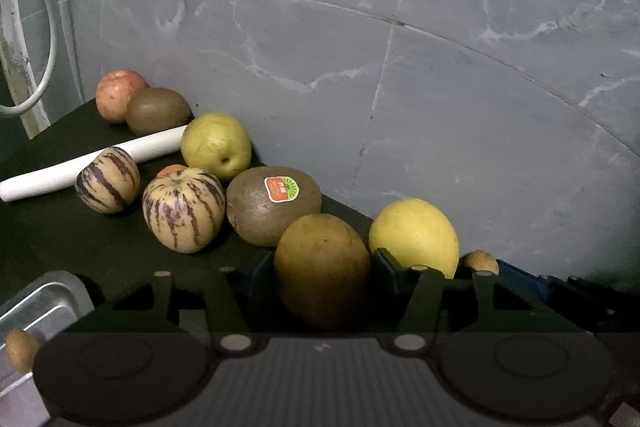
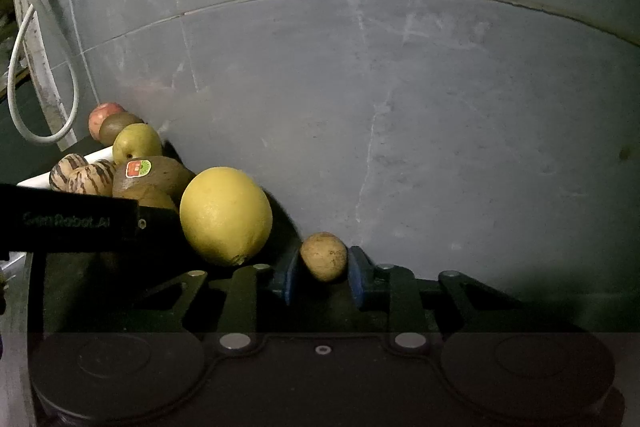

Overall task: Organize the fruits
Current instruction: 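Grasp the large brown oval fruit with the left tool while the right tool grasps another small fruit, then lower the large brown fruit into the tray with the left tool while the right tool releases its fruit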

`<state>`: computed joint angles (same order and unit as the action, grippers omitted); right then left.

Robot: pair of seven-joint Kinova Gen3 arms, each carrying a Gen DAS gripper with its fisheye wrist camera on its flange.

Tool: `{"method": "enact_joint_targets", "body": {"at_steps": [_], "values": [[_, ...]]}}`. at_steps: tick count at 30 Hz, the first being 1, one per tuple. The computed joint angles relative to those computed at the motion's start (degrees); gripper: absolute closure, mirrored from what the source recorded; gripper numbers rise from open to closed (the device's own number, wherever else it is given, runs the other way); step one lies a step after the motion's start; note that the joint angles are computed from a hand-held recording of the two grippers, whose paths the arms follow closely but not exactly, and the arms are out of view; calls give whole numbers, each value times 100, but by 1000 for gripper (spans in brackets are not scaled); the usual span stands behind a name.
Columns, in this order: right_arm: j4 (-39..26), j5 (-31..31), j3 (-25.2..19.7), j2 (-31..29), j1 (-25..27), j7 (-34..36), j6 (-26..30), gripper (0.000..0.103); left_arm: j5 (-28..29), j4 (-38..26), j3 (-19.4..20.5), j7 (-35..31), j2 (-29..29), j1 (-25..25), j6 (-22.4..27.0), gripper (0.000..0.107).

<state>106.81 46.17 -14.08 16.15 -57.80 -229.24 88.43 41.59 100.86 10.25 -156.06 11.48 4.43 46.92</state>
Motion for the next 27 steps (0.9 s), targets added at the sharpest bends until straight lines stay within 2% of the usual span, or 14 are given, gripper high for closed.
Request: {"method": "enact_joint_targets", "body": {"at_steps": [6,14,20,27], "values": [[150,41,-85,-94,-87,-101,-37,76,62,51,-54,298,-37,-31,40,50],[284,179,-332,-244,-324,-114,-197,76,253,256,-289,776,-238,-318,422,50],[245,512,-392,-260,-447,51,-460,76,477,424,-562,873,-393,-672,855,50],[43,1209,-320,-194,-423,635,-832,76,785,652,-992,825,-781,-1146,1165,50]]}}
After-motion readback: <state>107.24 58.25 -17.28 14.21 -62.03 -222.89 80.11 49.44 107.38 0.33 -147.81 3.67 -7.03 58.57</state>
